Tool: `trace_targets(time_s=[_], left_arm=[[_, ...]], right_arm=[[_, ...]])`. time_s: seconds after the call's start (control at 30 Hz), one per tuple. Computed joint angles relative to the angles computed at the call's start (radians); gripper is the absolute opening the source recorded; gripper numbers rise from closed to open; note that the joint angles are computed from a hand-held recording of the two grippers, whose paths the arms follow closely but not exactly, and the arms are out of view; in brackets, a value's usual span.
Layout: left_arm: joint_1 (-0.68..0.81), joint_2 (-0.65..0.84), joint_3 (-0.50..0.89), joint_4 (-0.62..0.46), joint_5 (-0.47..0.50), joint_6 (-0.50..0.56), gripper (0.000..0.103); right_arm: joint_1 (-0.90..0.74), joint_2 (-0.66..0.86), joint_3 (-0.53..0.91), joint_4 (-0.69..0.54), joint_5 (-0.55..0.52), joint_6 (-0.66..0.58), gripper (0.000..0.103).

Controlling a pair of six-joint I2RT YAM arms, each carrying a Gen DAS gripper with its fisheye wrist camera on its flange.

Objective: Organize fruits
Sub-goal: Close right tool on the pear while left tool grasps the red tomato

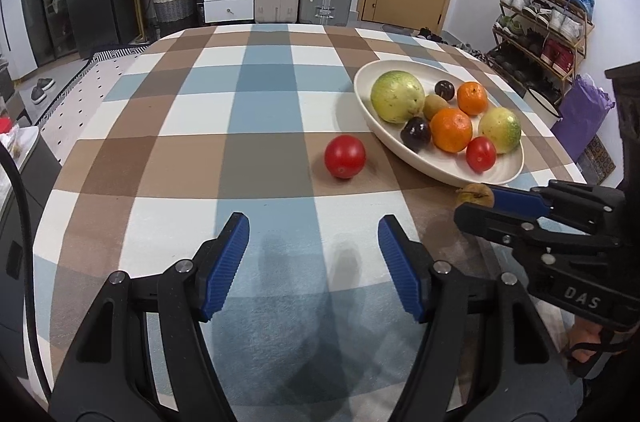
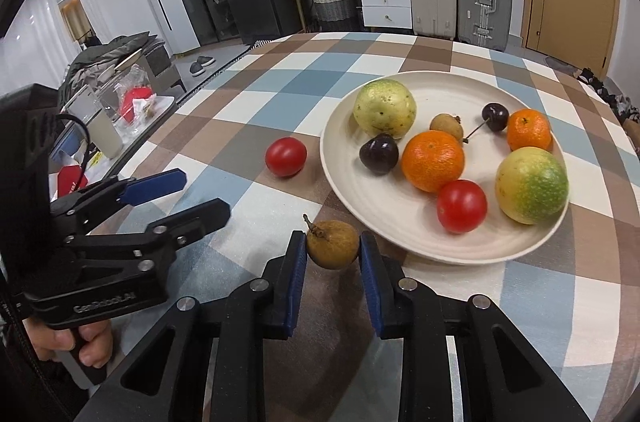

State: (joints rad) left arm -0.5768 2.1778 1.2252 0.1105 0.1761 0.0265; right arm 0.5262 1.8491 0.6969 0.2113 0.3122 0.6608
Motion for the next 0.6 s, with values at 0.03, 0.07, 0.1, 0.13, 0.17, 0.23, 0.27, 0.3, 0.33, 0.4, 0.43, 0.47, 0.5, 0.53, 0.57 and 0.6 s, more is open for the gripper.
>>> trace_targets(time_s=[0.03,0.07,0.1,0.13,0.17,0.23,0.27,0.3,0.33,0.4,0.43,0.47,0.5,0.53,0.57,0.6], left_arm=[[-0.005,0.009,0.015,-0.008,0.001,-0.004,0.065],[-0.010,0.020,0.034,-0.020,0.002,-0.008,0.065],[-0.016,0.029,0.048,-0.028,0.000,-0.009,0.065],[-0.023,0.042,0.068,-0.039,-0.005,-0.011,0.065],[-0.029,0.052,0.085,-0.047,-0.010,-0.011,0.065],[-0.041,0.075,0.126,-0.073,-0.016,-0.012,0.065],[-0.047,0.089,0.149,-0.088,-0.021,-0.012,0.065],[-0.051,0.099,0.168,-0.101,-0.025,-0.012,0.065],[-0.055,0.112,0.191,-0.115,-0.029,-0.012,0.065],[-0.064,0.138,0.236,-0.140,-0.038,-0.012,0.065],[-0.067,0.147,0.253,-0.151,-0.045,-0.011,0.065],[-0.072,0.161,0.278,-0.166,-0.053,-0.010,0.065],[-0.074,0.171,0.297,-0.175,-0.055,-0.009,0.065],[-0.077,0.185,0.322,-0.190,-0.057,-0.008,0.065],[-0.081,0.200,0.348,-0.206,-0.064,-0.008,0.065],[-0.083,0.209,0.365,-0.217,-0.068,-0.008,0.065]], right_arm=[[-0.001,-0.014,-0.014,0.003,-0.001,-0.004,0.027],[-0.004,-0.032,-0.032,0.007,-0.004,-0.008,0.027],[-0.008,-0.046,-0.045,0.009,-0.007,-0.012,0.027],[-0.010,-0.058,-0.056,0.010,-0.008,-0.014,0.027],[-0.012,-0.074,-0.069,0.009,-0.003,-0.017,0.027],[-0.018,-0.102,-0.093,0.010,-0.003,-0.020,0.027],[-0.020,-0.113,-0.102,0.011,-0.003,-0.021,0.027],[-0.021,-0.125,-0.112,0.011,0.000,-0.022,0.027],[-0.022,-0.138,-0.121,0.010,0.003,-0.023,0.027],[-0.022,-0.155,-0.133,0.009,0.005,-0.028,0.027],[-0.022,-0.165,-0.140,0.008,0.006,-0.031,0.027],[-0.022,-0.173,-0.145,0.006,0.007,-0.032,0.027],[-0.023,-0.180,-0.151,0.007,0.007,-0.033,0.027],[-0.023,-0.188,-0.157,0.007,0.008,-0.035,0.027],[-0.023,-0.194,-0.161,0.006,0.010,-0.035,0.027],[-0.025,-0.203,-0.168,0.006,0.009,-0.036,0.027]])
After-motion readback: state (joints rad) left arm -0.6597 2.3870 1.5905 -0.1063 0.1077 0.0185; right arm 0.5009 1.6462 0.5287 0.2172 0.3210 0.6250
